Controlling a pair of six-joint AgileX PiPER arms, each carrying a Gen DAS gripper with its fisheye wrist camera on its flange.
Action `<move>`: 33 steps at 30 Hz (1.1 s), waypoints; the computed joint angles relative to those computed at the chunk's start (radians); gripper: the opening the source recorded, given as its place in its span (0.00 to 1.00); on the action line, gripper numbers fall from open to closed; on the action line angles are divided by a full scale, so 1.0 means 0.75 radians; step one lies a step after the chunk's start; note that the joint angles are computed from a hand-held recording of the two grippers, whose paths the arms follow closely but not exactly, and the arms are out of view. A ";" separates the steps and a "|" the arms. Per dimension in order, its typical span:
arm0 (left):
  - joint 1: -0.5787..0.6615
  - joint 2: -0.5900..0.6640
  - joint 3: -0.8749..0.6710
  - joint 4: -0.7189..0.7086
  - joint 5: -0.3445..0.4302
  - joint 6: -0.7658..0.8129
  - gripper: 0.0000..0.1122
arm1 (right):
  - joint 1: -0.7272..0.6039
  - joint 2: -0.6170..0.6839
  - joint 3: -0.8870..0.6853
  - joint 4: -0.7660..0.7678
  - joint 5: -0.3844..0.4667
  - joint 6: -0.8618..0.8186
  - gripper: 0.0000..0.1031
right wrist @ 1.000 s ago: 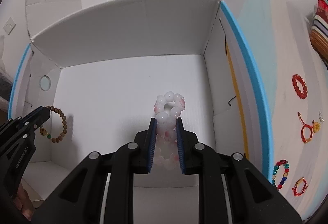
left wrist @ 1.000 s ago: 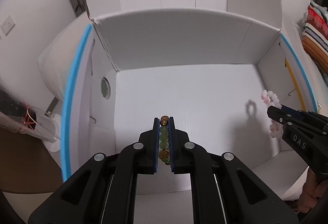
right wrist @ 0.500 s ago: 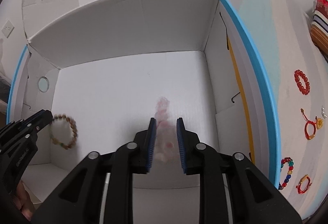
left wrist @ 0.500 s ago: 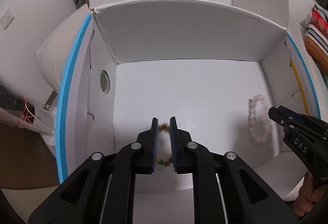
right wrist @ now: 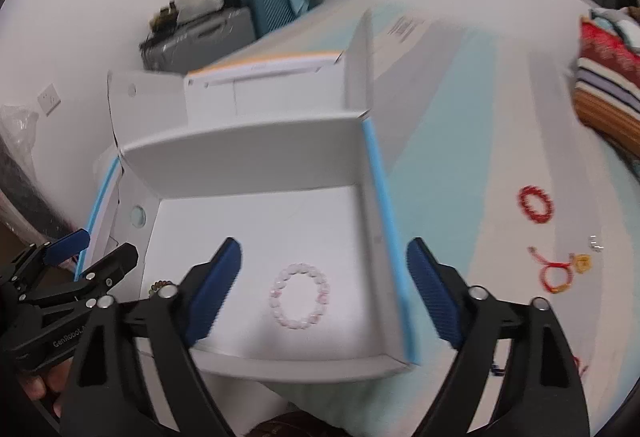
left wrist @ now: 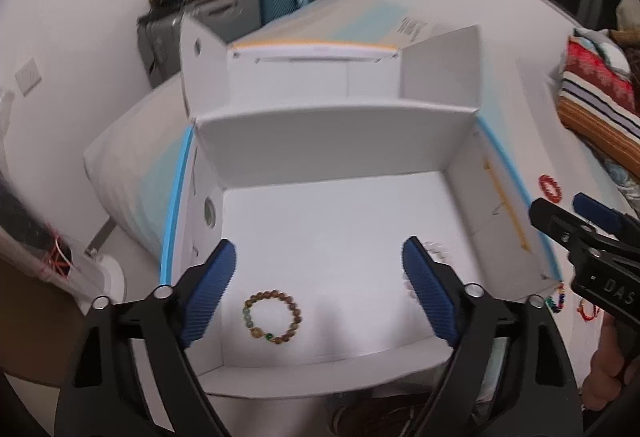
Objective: Organize jewelry
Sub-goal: 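Open both tools to drop the bracelets into the box, then move both tools back over the remaining bracelets on the bed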
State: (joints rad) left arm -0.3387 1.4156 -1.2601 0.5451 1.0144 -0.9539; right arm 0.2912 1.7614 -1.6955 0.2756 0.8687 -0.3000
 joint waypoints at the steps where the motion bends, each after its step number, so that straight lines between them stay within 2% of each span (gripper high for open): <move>1: -0.022 0.000 -0.014 0.017 0.009 -0.014 0.79 | -0.017 -0.024 0.019 0.003 -0.016 -0.010 0.86; 7: -0.243 0.055 -0.116 0.147 0.029 -0.153 0.85 | -0.233 -0.166 0.146 0.123 -0.076 -0.189 0.92; 12: -0.363 0.195 -0.249 0.175 0.002 -0.189 0.87 | -0.435 -0.193 0.202 0.241 -0.077 -0.350 0.92; 15: -0.427 0.316 -0.370 0.186 0.000 -0.177 0.87 | -0.543 -0.198 0.248 0.261 -0.119 -0.423 0.92; 26: -0.532 0.826 -0.925 0.035 -0.032 0.047 0.87 | -0.877 0.001 0.187 0.278 -0.119 -0.512 0.92; 33: -0.532 1.115 -1.192 -0.090 -0.031 0.130 0.87 | -0.962 0.184 0.147 0.268 -0.134 -0.510 0.92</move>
State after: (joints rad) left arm -0.7379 2.2516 -2.1537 0.4778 0.9910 -0.8566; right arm -0.4300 1.8992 -1.5854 0.4770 0.7683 -0.6825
